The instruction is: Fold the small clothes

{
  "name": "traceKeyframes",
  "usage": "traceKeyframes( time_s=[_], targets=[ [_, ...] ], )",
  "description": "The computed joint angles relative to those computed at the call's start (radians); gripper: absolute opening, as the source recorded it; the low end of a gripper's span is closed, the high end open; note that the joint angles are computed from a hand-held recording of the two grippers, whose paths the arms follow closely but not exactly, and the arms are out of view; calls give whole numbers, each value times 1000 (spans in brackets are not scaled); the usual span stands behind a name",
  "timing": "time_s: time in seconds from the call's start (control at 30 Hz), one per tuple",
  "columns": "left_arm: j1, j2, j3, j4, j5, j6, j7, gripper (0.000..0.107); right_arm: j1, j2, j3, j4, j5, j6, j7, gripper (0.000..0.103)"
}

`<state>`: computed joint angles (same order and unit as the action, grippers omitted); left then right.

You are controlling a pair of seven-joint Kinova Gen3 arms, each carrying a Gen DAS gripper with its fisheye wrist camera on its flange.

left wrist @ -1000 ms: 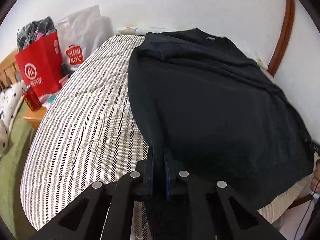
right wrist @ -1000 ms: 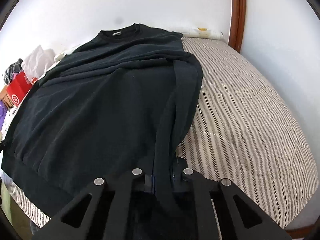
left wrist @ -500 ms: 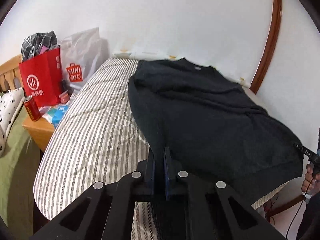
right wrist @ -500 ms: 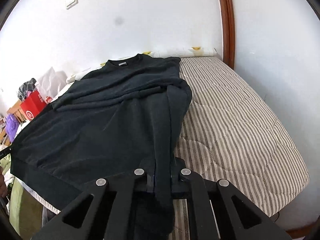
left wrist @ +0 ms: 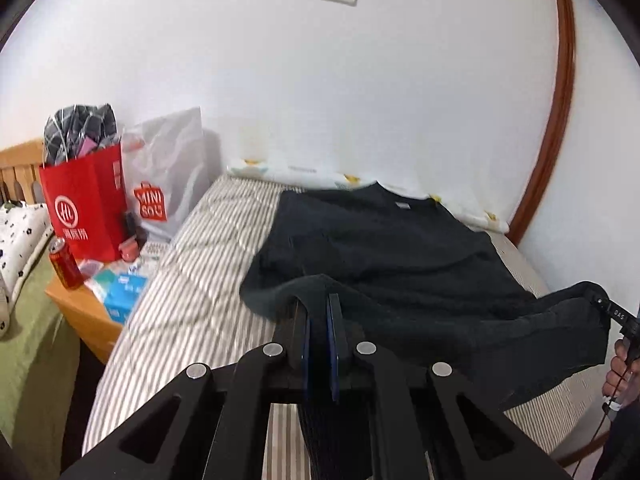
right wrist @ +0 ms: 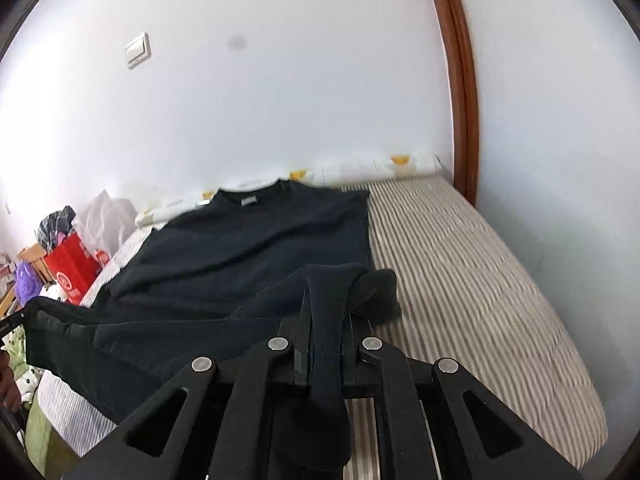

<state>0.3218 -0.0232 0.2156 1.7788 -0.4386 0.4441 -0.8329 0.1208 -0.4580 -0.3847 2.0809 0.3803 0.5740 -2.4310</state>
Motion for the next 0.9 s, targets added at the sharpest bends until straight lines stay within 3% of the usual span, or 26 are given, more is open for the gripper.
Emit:
traceKeyframes(
  time_s=[0.27,0.6,0.9],
  targets=[
    [74,142,-57,-197,-102,116,83,7,-33,165,58,-141,55,-4,25,7],
    [131,310,-142,-415,-17,206,-7,7,-161,348,262,-275,-41,-23,122,7],
    [113,455,-173,-592,112,290,-145,7,-211,491,347,-389,-94,10,215,7]
  ],
)
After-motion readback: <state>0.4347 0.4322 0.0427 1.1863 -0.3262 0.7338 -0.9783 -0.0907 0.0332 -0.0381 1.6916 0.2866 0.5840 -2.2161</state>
